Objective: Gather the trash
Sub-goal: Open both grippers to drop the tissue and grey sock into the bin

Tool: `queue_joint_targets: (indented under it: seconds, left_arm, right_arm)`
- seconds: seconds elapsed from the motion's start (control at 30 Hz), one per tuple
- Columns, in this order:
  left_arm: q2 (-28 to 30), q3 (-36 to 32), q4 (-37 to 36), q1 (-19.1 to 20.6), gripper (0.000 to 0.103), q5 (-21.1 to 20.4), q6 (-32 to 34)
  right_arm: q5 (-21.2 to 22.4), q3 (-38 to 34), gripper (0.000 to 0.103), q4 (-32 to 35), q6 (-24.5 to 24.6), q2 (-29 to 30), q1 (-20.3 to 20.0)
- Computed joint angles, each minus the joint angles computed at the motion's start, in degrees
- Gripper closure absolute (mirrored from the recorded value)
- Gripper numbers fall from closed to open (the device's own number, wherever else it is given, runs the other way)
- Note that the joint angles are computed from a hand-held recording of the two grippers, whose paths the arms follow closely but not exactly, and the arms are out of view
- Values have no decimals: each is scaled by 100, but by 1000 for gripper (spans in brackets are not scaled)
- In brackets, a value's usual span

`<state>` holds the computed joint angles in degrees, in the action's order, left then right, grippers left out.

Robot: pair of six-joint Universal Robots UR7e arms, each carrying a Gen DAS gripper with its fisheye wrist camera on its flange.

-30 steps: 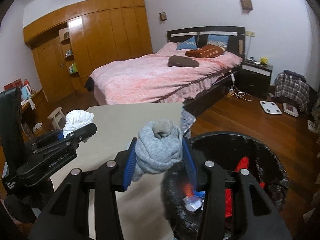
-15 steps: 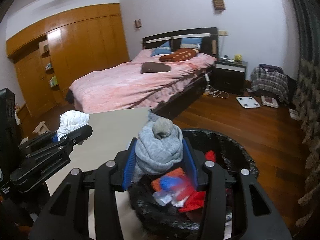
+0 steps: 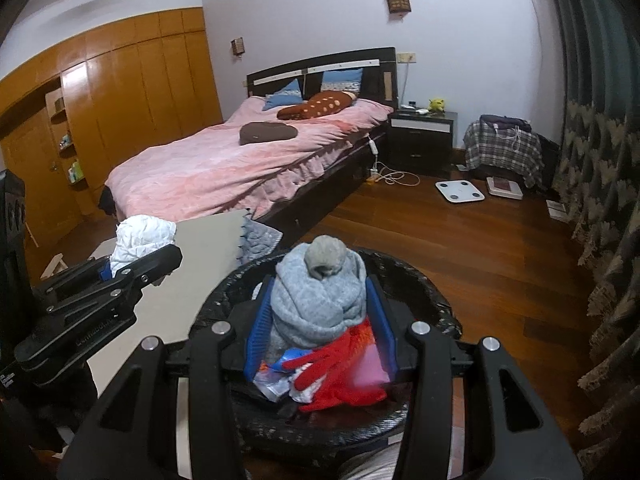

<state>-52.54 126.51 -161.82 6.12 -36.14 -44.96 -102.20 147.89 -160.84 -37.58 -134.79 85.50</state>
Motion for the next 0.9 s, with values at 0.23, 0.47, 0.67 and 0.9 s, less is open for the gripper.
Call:
queue_joint_targets:
  seconds: [0.23, 0.47, 0.67, 0.9]
  left_arm:
    - [384, -169, -552, 222, 72, -220, 457]
    - [751, -369, -920, 516, 72, -493, 835]
    - [981, -514, -1126, 780, 70, -698, 1154]
    - [1126, -640, -1260, 1040, 48, -998, 1365]
  right_arm:
    - [163, 5, 59, -85, -172, 38, -439]
    - [433, -2, 59, -218, -344, 271, -990]
    - [584, -1, 57, -371, -356, 535, -1276]
    - [606, -43, 46, -768, -412, 963, -1403]
